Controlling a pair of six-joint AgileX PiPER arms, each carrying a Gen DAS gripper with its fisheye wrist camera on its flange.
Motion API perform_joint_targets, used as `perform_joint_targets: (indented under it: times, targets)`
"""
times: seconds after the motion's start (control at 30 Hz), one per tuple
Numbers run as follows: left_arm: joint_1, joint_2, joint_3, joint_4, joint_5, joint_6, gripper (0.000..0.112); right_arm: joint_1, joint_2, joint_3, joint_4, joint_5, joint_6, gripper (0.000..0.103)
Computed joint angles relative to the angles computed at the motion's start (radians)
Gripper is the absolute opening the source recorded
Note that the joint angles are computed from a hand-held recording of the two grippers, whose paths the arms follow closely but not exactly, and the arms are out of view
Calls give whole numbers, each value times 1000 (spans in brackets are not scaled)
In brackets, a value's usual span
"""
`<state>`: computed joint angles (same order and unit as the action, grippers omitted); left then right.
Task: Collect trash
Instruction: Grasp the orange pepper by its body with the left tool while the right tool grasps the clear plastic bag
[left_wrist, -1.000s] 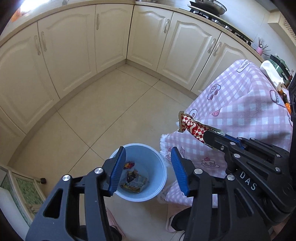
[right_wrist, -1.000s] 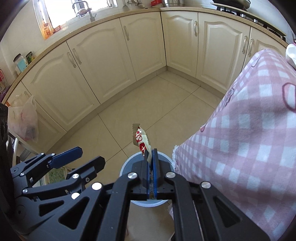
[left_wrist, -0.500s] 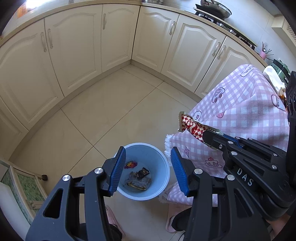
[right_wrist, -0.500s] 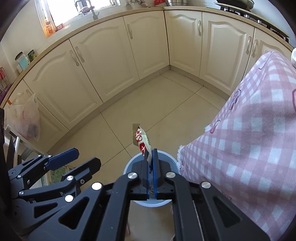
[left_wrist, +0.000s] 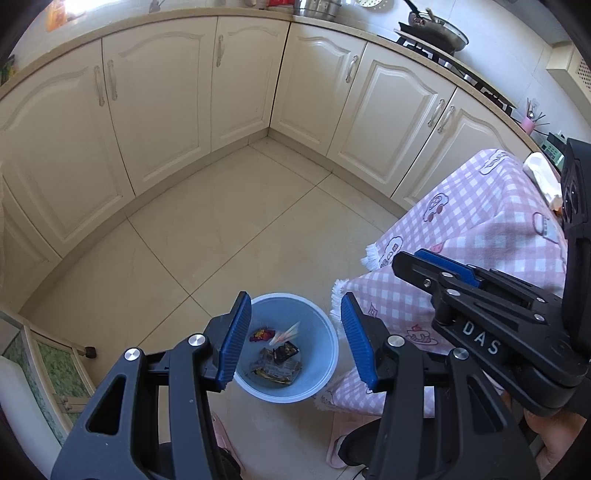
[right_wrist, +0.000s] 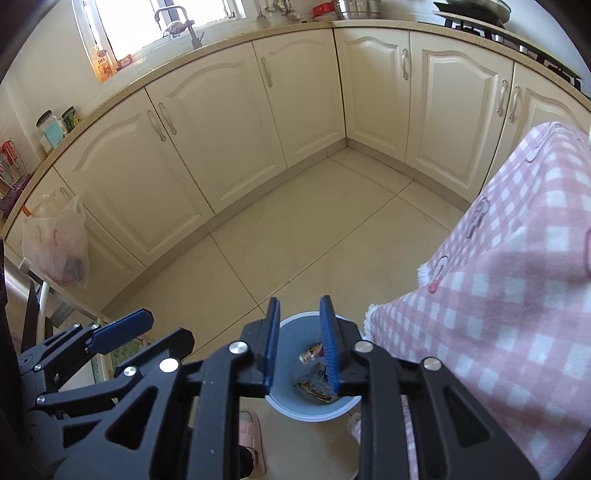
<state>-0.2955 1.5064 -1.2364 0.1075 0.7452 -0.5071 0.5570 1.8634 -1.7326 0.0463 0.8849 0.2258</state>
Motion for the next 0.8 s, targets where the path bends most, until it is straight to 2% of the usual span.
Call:
perform_joint_targets:
  times: [0.27, 0.5, 0.63, 0.8]
  targets:
    - [-105, -42, -58, 64, 42, -62, 48, -24, -183, 118, -68, -12, 38, 22]
    - [-310, -46, -169, 179, 97, -157, 52, -119, -433, 254, -113, -24, 30, 23]
    - [-430, 12, -285, 234, 139, -184, 54, -251, -573, 317, -89, -11, -29, 27]
    - [-552, 154, -517, 241, 198, -146, 57, -597, -696, 370, 78, 13, -247, 33]
